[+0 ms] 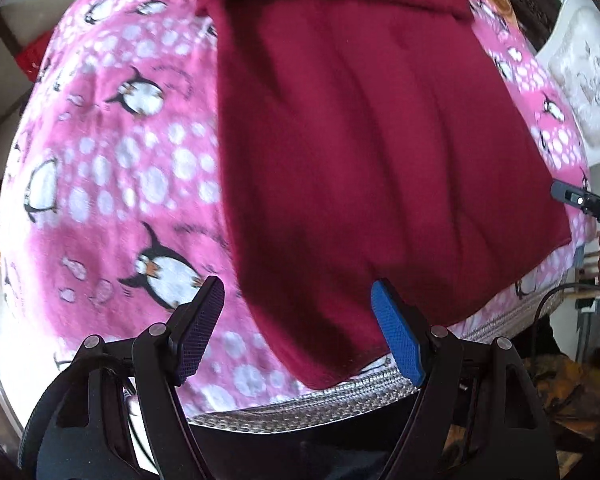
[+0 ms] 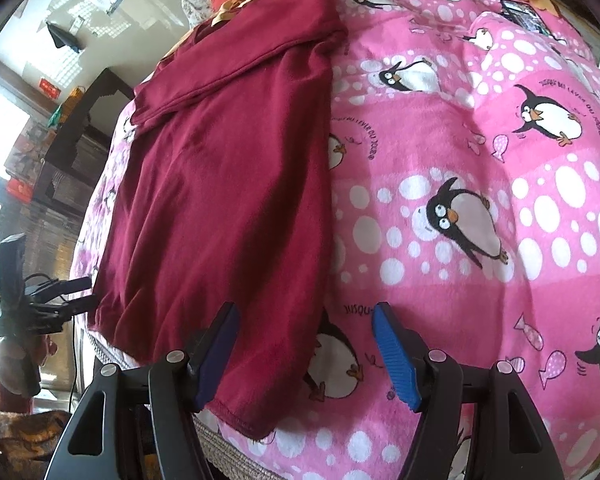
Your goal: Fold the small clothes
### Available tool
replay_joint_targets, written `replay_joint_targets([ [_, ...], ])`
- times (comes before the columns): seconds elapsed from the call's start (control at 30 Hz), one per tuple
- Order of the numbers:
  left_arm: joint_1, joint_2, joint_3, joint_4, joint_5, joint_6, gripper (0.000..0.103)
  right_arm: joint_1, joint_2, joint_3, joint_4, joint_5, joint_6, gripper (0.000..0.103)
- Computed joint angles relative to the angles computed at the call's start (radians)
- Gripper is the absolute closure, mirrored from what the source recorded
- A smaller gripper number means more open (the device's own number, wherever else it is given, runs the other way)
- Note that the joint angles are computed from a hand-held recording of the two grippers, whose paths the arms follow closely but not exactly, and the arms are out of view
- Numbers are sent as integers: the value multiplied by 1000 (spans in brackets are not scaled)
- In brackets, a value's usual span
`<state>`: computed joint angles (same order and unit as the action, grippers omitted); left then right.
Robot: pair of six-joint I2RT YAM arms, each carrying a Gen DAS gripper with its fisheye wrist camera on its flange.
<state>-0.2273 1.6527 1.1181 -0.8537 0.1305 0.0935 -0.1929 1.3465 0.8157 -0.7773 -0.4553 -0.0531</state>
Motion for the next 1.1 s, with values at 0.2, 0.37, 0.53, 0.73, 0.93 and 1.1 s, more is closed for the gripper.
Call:
replay_joint_targets([
  [0.2, -33, 59, -5, 41, 23, -42, 26, 71, 3, -14, -4, 11, -43, 41],
  [0.37, -34, 62, -14, 86, 29, -46, 59, 109, 11, -22, 36, 25, -39, 88],
  [0.53, 25, 85, 58, 42, 96, -30, 91, 71, 9, 51, 40, -107, 8, 94],
  [0.73, 68, 91, 176, 33, 169, -32, 93, 51, 49, 174, 126, -198, 102, 95],
  [0.93, 87, 162, 367, 78, 154, -74, 96, 73, 165, 339, 234, -151, 170, 95],
  [1.1, 110, 324, 612, 105, 137, -127, 96, 66, 327, 519, 293, -126, 212, 95],
])
